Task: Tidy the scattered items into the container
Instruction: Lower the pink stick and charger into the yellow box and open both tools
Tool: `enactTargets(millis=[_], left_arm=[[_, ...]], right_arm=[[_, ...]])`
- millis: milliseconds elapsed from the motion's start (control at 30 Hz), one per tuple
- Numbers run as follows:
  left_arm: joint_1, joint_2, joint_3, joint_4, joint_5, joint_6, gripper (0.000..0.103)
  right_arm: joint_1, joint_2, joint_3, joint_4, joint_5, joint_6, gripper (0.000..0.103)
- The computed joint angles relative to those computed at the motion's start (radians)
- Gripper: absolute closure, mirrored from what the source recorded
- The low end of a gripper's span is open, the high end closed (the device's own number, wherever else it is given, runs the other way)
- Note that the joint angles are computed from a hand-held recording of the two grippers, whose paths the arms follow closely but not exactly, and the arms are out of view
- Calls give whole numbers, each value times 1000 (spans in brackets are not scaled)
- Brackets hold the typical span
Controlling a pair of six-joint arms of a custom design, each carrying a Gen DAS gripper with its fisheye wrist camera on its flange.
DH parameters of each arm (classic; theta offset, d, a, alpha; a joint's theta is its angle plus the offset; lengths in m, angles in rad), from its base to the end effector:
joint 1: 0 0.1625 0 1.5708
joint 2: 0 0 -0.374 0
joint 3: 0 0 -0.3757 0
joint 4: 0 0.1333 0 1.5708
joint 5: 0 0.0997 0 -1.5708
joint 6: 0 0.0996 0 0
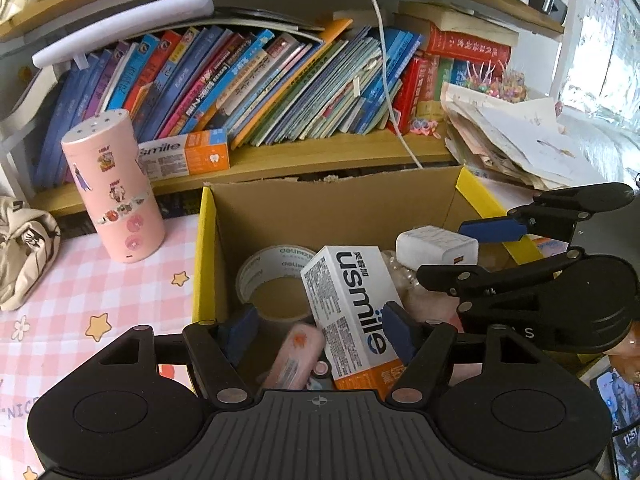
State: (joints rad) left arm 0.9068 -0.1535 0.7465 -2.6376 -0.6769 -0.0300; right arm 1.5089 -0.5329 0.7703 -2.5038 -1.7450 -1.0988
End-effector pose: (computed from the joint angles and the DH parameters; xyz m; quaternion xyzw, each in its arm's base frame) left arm -0.3259 -0.7587 -0.0003 0.1769 0.8645 -0.3419 0.3231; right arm 0.0647 -0.8323 0.2527 0.4383 -0.8282 0.2391 0.2546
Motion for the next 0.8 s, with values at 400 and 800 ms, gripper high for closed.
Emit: enactTargets(millis=[400,800], left_arm=[[-43,-107,215,-192,23,28,33],[-102,-233,483,-431,28,44,32]], right_arm=[[1,-126,216,-171,46,38,53],[0,-333,570,-424,79,162,48]])
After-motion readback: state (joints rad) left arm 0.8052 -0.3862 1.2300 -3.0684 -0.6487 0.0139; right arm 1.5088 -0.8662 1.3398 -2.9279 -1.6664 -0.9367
